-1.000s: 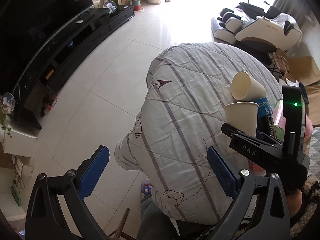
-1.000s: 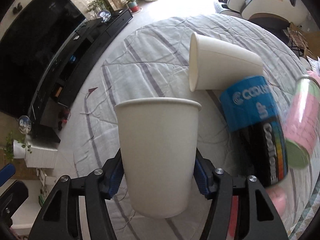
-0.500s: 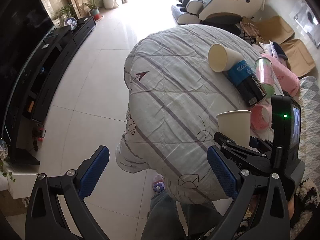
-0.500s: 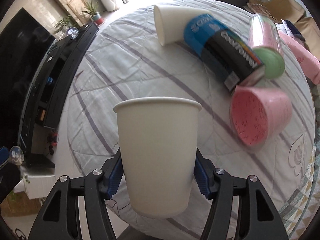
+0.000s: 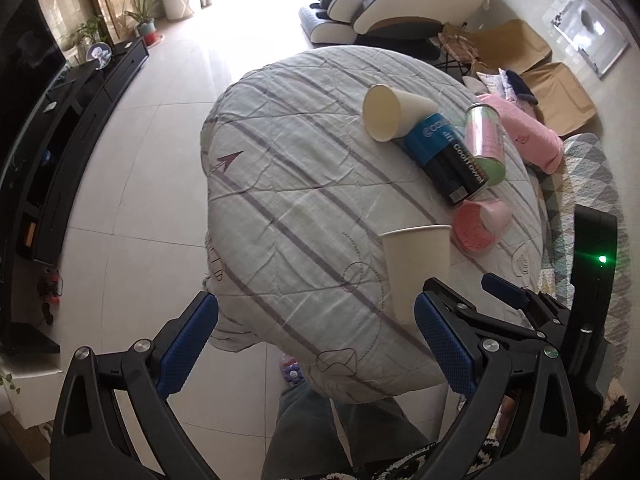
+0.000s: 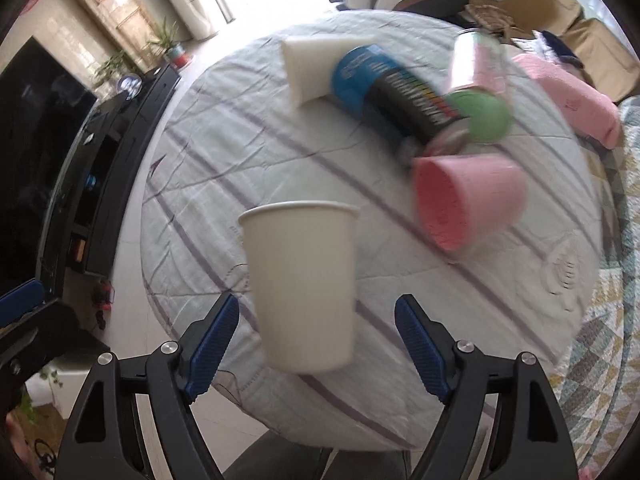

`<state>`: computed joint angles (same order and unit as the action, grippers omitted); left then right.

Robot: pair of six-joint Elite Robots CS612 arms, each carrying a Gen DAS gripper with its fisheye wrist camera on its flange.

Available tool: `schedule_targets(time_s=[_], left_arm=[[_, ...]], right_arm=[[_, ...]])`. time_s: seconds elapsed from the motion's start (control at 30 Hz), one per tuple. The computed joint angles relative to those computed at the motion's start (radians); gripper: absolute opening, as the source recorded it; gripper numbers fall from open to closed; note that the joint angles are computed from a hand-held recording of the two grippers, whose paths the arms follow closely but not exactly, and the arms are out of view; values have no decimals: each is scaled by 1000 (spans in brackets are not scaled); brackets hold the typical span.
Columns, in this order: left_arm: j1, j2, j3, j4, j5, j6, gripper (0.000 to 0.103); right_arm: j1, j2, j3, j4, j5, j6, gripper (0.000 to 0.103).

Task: Flip cup upright
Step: 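Close the left gripper on the white cup while the right gripper releases it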

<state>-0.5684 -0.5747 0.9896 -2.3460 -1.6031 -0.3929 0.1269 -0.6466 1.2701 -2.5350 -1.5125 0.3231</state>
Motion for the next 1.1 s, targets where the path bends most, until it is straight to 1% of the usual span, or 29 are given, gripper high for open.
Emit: schedule_targets(time_s=[0.1, 0.2, 0.23, 0.3, 0.43, 0.5, 0.6, 0.7, 0.8, 0.93, 1.0, 1.07, 1.1], left_arm=[[-7, 31, -57, 36, -41, 18, 102], [-14, 70, -126, 83, -96, 21, 102], [-18, 83, -148, 95, -106, 22, 102], [-29, 117, -205, 136, -102, 23, 102], [-42, 181, -309, 215, -98, -14, 102], [-44, 207, -354, 250, -102, -43, 102], [-50, 229, -393, 291, -84, -76, 102], [-54, 247, -423, 319, -68, -111, 102], [-55, 275, -472, 359, -63, -141, 102], [-58, 318, -550, 431, -45, -159, 102], [-57, 341, -594, 471, -52, -162, 102], [-59, 350, -610, 483, -39, -170, 102], [-61, 354, -617, 486, -19, -174, 100]], right_arm=[[-13, -44, 51, -26, -42, 33, 82], [-25, -79, 88, -53, -130, 51, 82], [-30, -90, 100, -61, -155, 62, 82], [-46, -114, 130, -73, -173, 80, 82], [-84, -137, 170, -88, -170, 108, 82], [-96, -141, 173, -72, -174, 105, 82], [-116, -135, 176, -71, -159, 94, 82], [-136, -122, 172, -53, -125, 93, 82], [-146, -114, 166, -33, -105, 79, 82], [-152, -106, 157, -13, -90, 63, 82], [-154, -101, 150, -2, -79, 50, 82], [-158, -98, 146, 5, -65, 43, 82], [-160, -97, 145, 5, -58, 41, 82]])
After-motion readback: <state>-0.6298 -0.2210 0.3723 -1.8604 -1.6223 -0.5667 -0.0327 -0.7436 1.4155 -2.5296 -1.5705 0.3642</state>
